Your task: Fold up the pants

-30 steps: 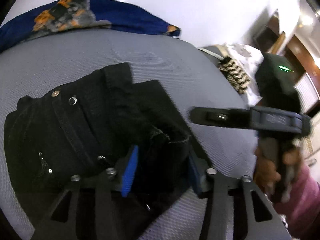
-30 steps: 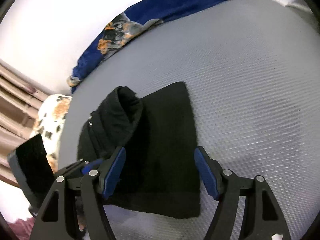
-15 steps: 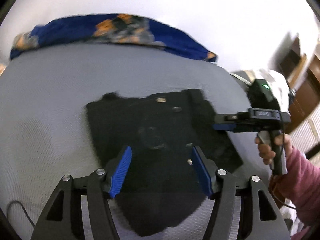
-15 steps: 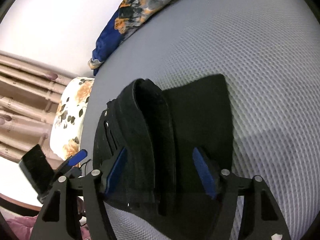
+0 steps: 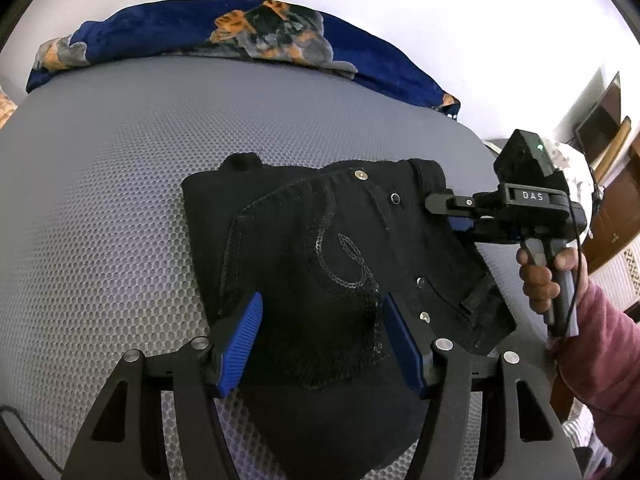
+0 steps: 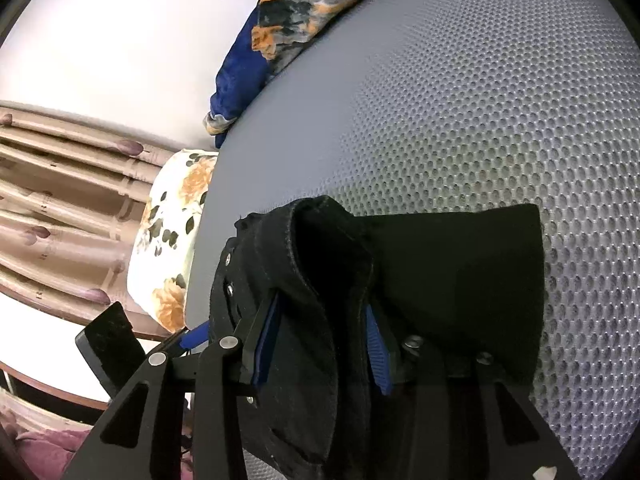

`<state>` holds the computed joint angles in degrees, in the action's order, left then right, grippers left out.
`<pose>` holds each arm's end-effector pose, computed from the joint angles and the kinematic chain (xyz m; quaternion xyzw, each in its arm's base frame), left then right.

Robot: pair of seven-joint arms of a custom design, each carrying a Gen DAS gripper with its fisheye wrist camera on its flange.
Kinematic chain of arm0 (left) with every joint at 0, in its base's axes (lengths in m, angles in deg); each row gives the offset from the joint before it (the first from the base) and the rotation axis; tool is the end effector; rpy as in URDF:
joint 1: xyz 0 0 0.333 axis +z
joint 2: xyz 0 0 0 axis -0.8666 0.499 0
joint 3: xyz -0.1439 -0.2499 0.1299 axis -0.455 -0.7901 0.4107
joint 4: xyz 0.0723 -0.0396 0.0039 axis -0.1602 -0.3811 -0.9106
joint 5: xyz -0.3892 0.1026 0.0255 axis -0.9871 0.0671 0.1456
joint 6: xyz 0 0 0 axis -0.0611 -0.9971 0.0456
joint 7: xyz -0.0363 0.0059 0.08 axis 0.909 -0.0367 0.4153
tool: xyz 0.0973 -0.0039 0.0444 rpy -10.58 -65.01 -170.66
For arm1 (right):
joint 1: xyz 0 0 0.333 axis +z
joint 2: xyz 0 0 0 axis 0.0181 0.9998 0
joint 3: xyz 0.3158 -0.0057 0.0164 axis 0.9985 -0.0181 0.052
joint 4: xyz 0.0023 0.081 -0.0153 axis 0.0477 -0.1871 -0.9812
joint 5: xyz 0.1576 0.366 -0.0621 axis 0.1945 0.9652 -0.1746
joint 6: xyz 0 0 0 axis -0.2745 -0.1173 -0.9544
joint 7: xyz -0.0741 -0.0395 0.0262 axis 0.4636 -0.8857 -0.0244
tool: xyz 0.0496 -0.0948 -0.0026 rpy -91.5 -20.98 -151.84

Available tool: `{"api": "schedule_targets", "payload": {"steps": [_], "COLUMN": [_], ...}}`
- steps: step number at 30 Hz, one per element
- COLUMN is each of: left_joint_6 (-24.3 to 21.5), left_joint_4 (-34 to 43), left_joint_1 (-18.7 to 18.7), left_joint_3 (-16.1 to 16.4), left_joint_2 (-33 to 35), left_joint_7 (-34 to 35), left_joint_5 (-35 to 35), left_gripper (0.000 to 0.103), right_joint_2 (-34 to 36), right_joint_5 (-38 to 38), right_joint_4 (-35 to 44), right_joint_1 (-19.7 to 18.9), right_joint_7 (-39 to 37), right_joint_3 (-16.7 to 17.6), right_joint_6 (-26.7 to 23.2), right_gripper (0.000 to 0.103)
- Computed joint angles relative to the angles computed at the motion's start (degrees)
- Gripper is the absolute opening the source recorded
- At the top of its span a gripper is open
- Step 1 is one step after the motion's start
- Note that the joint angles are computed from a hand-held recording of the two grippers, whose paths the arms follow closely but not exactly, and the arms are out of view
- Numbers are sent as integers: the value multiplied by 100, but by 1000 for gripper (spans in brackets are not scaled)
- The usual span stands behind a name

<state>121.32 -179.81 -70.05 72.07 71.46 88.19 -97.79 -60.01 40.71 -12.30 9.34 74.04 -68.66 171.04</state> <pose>0.5694 -0.2438 0.4495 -0.6204 0.7179 -0.3154 0.0118 0.6741 0.2338 0.3822 -0.6299 0.6328 0.2564 0.3701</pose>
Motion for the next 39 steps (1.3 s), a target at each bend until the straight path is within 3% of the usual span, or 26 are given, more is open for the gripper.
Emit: {"api": "schedule_targets", "payload": {"steps": [3,23,34,39], "left_joint_6": [21,-177,-294,-372], "left_joint_4": [25,391,515,583], "left_joint_1": [2,-24,-45,-55], "left_joint_3": [-4,-3,5,11], "left_joint_2": [42,356,449,483], "left_joint_7": [-24,-1165,-1564,-1736], "left_joint_5": [-2,1338,1710,1875], "left_gripper": [63,63,64,64], "right_joint_2": [-103,-29,-431,-617], "right_joint_5": [66,14,-821,-1343], "right_joint_4": [-125,-68,-307,-393], "right_joint_1": [39,69,439,620], "right_joint_7": [15,184,912,1371], "right_joint_3": [11,4,-158,-226], "right_joint_6": [160,252,848,1087], "right_gripper": [28,28,13,12]}}
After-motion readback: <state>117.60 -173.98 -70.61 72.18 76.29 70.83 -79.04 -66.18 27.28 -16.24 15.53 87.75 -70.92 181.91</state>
